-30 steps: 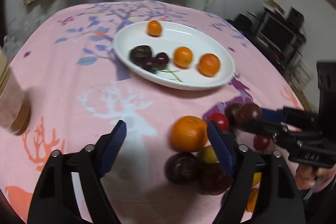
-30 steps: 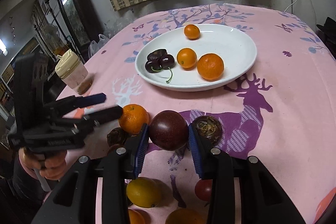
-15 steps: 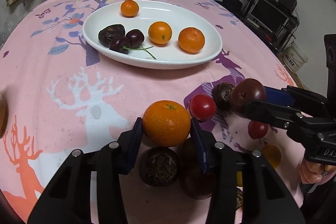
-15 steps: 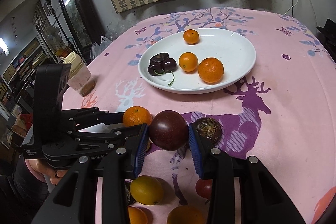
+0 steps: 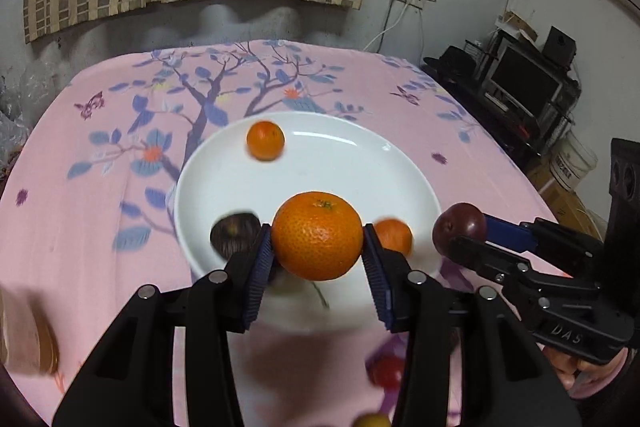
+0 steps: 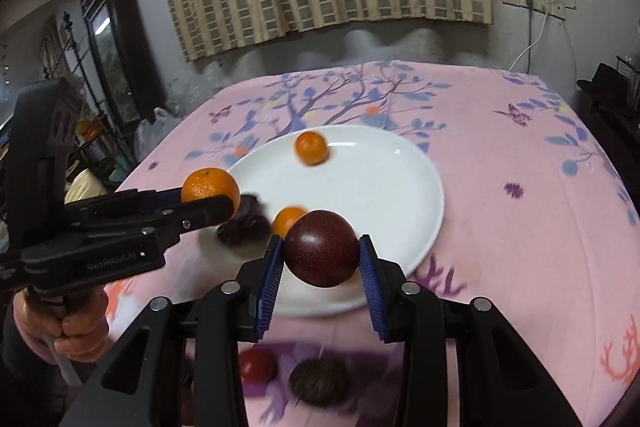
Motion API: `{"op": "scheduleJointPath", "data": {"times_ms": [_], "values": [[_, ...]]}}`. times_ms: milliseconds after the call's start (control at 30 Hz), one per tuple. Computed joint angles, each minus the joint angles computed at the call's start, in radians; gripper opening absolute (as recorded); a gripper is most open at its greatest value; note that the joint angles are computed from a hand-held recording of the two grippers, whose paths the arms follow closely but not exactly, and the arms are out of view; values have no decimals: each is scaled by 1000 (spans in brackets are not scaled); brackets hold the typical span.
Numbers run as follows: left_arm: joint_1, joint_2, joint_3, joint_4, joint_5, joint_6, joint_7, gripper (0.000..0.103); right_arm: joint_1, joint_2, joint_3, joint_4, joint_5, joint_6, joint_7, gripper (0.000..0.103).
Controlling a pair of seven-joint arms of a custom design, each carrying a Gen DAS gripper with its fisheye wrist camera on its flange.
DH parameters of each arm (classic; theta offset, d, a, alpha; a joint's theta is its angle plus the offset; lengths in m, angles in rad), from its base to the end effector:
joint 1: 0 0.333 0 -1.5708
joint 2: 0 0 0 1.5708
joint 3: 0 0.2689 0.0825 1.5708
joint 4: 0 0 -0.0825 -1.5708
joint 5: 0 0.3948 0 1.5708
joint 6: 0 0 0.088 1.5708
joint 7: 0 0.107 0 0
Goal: Organize fruits
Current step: 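Place the orange and dark plum on the white plate, then grasp a dark plum with the left tool while the right tool grasps a passion fruit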
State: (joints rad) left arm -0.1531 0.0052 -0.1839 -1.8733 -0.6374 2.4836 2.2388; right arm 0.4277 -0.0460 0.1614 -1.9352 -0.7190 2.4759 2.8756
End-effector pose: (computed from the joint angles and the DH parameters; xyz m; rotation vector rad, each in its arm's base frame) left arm 0.5842 -0.2019 0.5218 -1.2722 2.4520 -1.1172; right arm 0.4997 0.3379 0.5187 -1.4662 1.9262 -0.6438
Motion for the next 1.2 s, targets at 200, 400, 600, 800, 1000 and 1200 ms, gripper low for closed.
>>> {"op": "scheduleJointPath", "data": {"times_ms": [200,400,600,800,1000,1200], "values": [[-20,172,-7,168,159,-11,-157,44,-26,114,-38,95,76,16,-83,39],[-12,121,-13,104,160,74,-160,78,-13,102,-45,85,16,26,-62,51],[11,-79,8,-85,15,88,-10,91,4,-9,-14,-8,-13,20,-49,56],[6,-295,59,-353,-104,130,81,94,35,-51,30,-75,42,-44,-101,57],[34,-340,80,-446,-73,83,22,94,61,-49,35,-104,151,-72,-169,57],[30,-361,95,-462,-106,94,44,94,70,-27,34,-90,184,-92,-210,57]]}}
